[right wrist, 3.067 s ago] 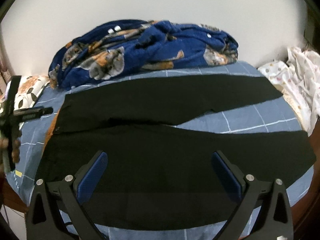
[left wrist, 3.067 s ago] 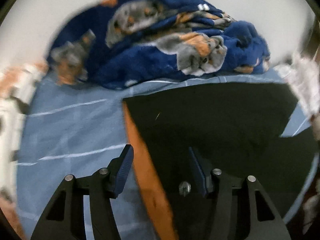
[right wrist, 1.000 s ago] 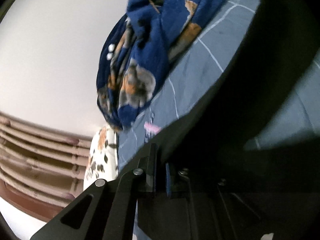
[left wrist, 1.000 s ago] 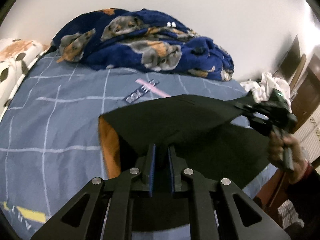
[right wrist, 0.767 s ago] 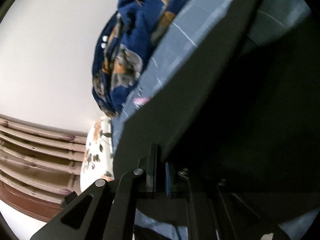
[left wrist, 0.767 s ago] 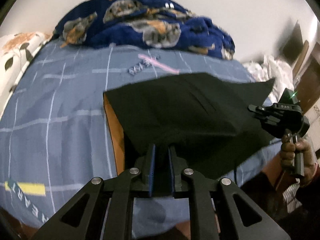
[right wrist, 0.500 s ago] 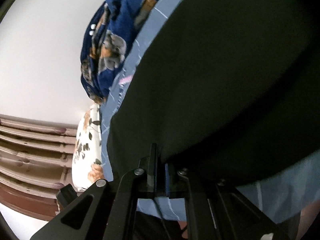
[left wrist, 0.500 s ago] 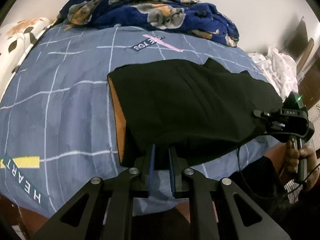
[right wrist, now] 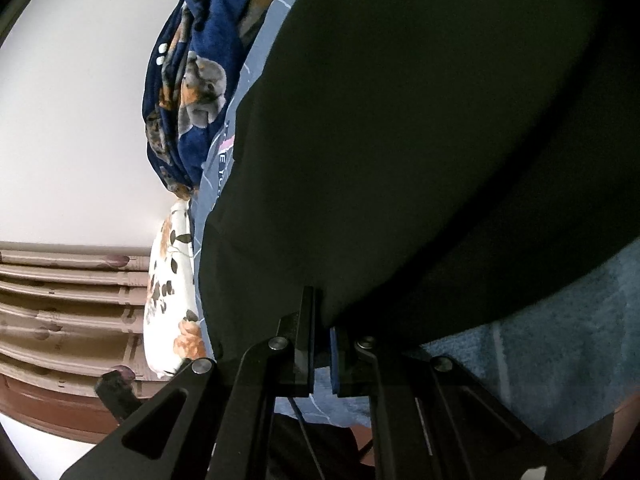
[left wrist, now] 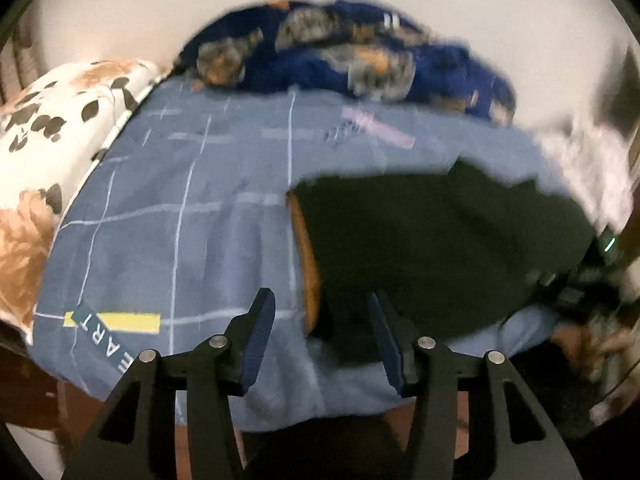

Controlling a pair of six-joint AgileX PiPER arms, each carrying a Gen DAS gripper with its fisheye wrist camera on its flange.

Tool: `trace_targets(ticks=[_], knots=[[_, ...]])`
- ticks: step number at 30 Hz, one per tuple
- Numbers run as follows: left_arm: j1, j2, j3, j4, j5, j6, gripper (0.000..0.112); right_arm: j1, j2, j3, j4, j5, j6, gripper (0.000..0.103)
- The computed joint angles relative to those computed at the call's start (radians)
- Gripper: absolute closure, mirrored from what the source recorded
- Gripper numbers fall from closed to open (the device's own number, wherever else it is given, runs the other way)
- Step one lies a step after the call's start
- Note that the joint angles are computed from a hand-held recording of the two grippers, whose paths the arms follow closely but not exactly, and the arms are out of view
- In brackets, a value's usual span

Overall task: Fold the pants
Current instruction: 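Lift the leg hem with the right gripper and fold it over the other leg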

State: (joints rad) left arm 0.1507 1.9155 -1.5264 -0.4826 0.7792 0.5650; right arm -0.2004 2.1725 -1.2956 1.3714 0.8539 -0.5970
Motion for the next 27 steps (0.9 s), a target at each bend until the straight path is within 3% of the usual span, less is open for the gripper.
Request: trace_targets(ticks=[3, 7, 8, 9, 11, 17, 23, 27], knots=[[-0.038, 0.026, -0.06, -0.058, 0.018, 0.013, 0.062, -0.002, 0.001, 0.006, 0.012, 0.004, -0.016, 0.097], [-0.165, 0.149, -0.165, 0.027, 0.065, -0.025, 0.063, -0.019, 0.017, 0.014, 0.058, 0.04, -0.041, 0.096], [-0.184, 0.174, -0.18, 0.054, 0.076, -0.045, 0.071, -0.029, 0.024, 0.017, 0.079, 0.06, -0.05, 0.095], [-0.194, 0.211, -0.202, 0.062, 0.101, -0.058, 0.081, -0.044, 0.035, 0.021, 0.102, 0.088, -0.065, 0.095], [-0.195, 0.258, -0.237, 0.081, 0.135, -0.098, 0.083, -0.07, 0.034, 0.027, 0.111, 0.109, -0.071, 0.093], [-0.183, 0.265, -0.218, 0.061, 0.126, -0.094, 0.084, -0.234, 0.024, -0.027, 0.07, 0.139, -0.066, 0.087], [-0.201, 0.255, -0.198, 0.101, 0.102, -0.12, 0.084, -0.494, 0.157, -0.22, 0.091, 0.188, -0.013, 0.083], [-0.195, 0.27, -0.222, 0.095, 0.121, -0.144, 0.084, -0.634, 0.284, -0.477, 0.034, 0.175, 0.122, 0.083]])
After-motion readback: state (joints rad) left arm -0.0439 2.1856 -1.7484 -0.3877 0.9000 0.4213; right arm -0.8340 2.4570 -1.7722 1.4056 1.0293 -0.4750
